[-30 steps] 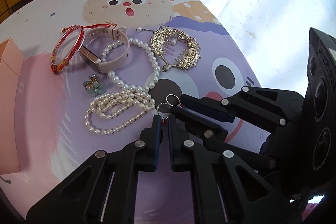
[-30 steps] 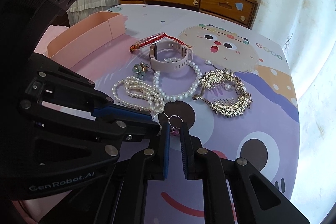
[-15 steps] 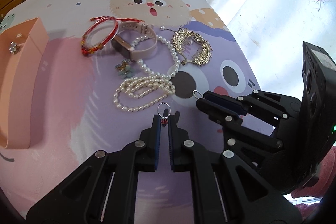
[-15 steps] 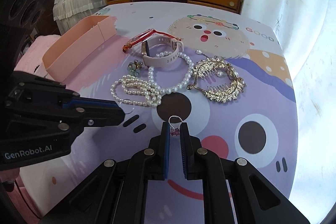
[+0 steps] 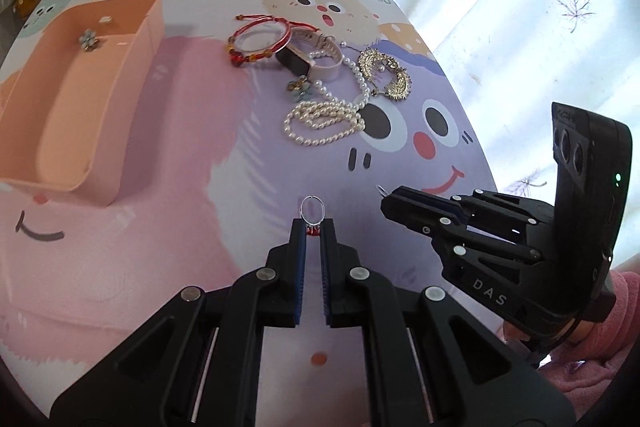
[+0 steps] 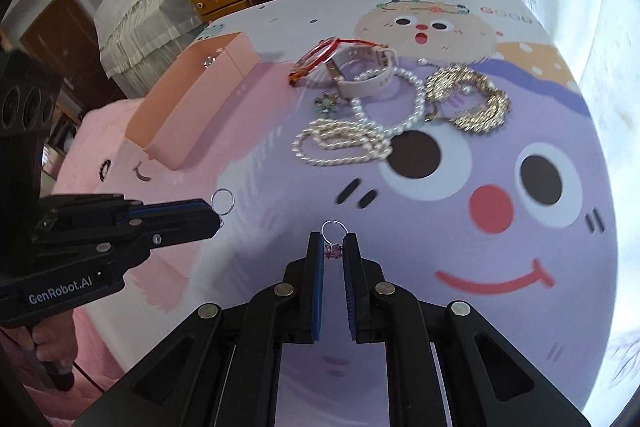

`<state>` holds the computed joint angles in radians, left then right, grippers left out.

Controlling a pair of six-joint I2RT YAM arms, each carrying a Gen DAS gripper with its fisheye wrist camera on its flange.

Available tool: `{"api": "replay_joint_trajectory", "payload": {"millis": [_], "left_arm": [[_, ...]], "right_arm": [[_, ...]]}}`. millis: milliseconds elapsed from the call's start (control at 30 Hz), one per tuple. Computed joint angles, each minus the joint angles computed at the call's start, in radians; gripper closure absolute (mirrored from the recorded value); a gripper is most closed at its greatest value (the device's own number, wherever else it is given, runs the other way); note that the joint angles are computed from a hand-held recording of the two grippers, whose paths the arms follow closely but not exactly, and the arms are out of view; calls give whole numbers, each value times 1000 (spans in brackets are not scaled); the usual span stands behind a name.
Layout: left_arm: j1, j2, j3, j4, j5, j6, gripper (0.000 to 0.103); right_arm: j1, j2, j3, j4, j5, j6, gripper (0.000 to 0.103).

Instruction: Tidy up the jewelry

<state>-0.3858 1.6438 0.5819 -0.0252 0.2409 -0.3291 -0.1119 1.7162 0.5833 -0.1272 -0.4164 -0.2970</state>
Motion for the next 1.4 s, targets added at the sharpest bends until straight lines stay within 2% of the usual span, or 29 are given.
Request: {"api": "replay_joint_trajectory", "payload": {"millis": [200,400,567,633,900,1100,1400], "left_arm": [[131,-164,-88,-113,71,136,98],[336,-292,-98,-287,132,374,98],[513,-292,-45,-395,178,579,98],[581,-277,-17,-430,189,669,98],[764,-141,136,-518,233,934,98],[804,-18,282,-535,243,1017,98],[799,85,431,-544,260,1001,98]], "right_arm": [[129,-68,-50,9,8,172,93],[311,-141,-87,71,60,399,93],[459,-199,-114,145,142,585,93],[538,-213,-112,169,209,669,93],[742,-162,-50,257,369,884,93],[856,-122,52,270,482,934,93],[994,-35,256,199,610,903,93]]}}
